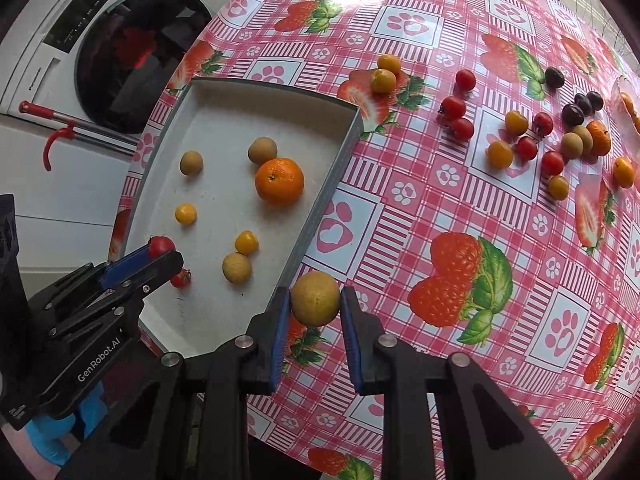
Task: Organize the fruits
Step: 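Carry the red tomato with the left gripper while the right gripper carries the brown fruit to the tray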
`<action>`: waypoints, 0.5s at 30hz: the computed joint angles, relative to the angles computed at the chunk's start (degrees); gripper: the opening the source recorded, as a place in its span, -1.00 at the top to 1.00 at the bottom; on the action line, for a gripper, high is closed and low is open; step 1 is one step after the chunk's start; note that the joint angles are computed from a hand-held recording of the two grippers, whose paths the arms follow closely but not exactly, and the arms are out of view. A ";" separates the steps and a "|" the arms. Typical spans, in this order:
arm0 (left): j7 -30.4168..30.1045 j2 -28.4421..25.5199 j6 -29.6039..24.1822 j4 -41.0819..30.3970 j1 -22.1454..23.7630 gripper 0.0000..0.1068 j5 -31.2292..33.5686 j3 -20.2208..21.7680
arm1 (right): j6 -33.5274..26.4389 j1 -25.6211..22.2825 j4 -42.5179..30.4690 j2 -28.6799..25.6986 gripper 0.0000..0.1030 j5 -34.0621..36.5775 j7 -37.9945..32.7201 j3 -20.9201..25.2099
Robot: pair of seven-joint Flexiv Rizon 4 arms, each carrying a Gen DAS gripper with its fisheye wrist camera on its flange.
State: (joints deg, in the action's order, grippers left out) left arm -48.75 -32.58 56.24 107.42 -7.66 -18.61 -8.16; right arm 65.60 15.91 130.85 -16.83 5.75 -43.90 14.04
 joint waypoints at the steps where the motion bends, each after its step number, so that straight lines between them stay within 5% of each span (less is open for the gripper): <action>1: -0.02 -0.09 -0.07 -0.13 0.02 0.52 0.04 0.04 | -0.02 -0.01 -0.03 -0.02 0.47 0.05 0.00 -0.01; 15: -2.24 -4.09 -0.08 -7.10 -0.63 0.52 1.16 0.25 | 0.01 -1.53 -3.55 -2.57 0.47 0.28 -3.39 -0.62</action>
